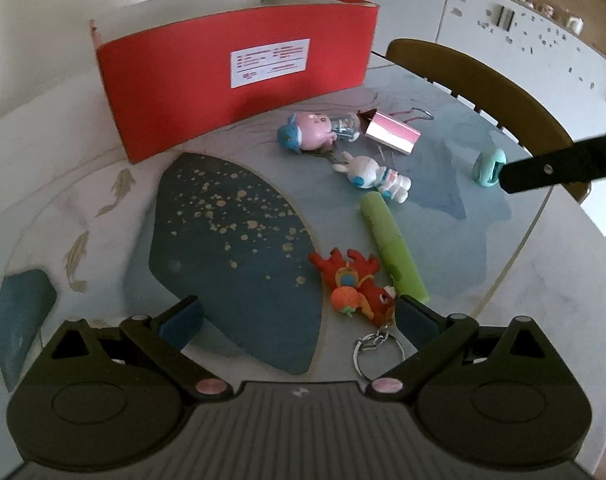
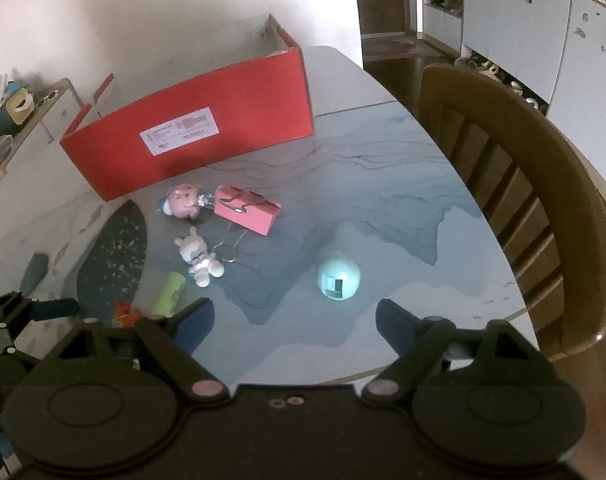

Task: Organize rigid objects
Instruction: 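Reach the left tool to the red plush keychain while the right tool reaches the teal egg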

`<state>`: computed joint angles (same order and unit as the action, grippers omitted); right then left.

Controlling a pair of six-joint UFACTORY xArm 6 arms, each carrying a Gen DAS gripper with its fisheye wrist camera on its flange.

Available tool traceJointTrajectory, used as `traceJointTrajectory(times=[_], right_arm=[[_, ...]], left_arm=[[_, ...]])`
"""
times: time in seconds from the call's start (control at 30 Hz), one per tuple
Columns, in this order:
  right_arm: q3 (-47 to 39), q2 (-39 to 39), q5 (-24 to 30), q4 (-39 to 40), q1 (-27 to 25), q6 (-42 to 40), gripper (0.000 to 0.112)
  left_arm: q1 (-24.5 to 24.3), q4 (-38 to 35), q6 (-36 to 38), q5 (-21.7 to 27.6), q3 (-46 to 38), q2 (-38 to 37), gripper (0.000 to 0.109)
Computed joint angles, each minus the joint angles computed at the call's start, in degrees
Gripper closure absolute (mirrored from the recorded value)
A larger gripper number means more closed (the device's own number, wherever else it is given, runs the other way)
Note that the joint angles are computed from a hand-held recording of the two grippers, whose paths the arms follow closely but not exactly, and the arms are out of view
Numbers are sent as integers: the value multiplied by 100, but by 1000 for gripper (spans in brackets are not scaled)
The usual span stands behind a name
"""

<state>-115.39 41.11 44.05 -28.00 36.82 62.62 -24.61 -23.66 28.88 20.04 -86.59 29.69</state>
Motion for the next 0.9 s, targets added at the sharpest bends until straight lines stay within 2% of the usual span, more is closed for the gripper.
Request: traceJointTrajectory(times=[0.17, 0.33, 0.53, 0.6, 0.63, 0.9], right_arm=[[-210, 185, 96, 125, -64, -238, 30], [-545, 467, 264, 186, -138, -342, 40], [-820, 689, 425, 126, -181, -251, 55], [-851, 708, 458, 76, -183, -201, 58], [-855, 711, 459, 56, -186, -179, 60], [-897, 738, 468, -25, -190, -124, 80]], left_arm=[[-70, 186, 86, -264, 24, 74, 7], [-109, 169, 70, -437, -26, 159, 9], [-187, -92, 392, -519, -103, 195, 32], [-215, -207, 540, -528, -100, 184, 46], [-230, -279, 633, -522, -97, 173, 50], [-230, -103, 414, -399, -163, 177, 51]])
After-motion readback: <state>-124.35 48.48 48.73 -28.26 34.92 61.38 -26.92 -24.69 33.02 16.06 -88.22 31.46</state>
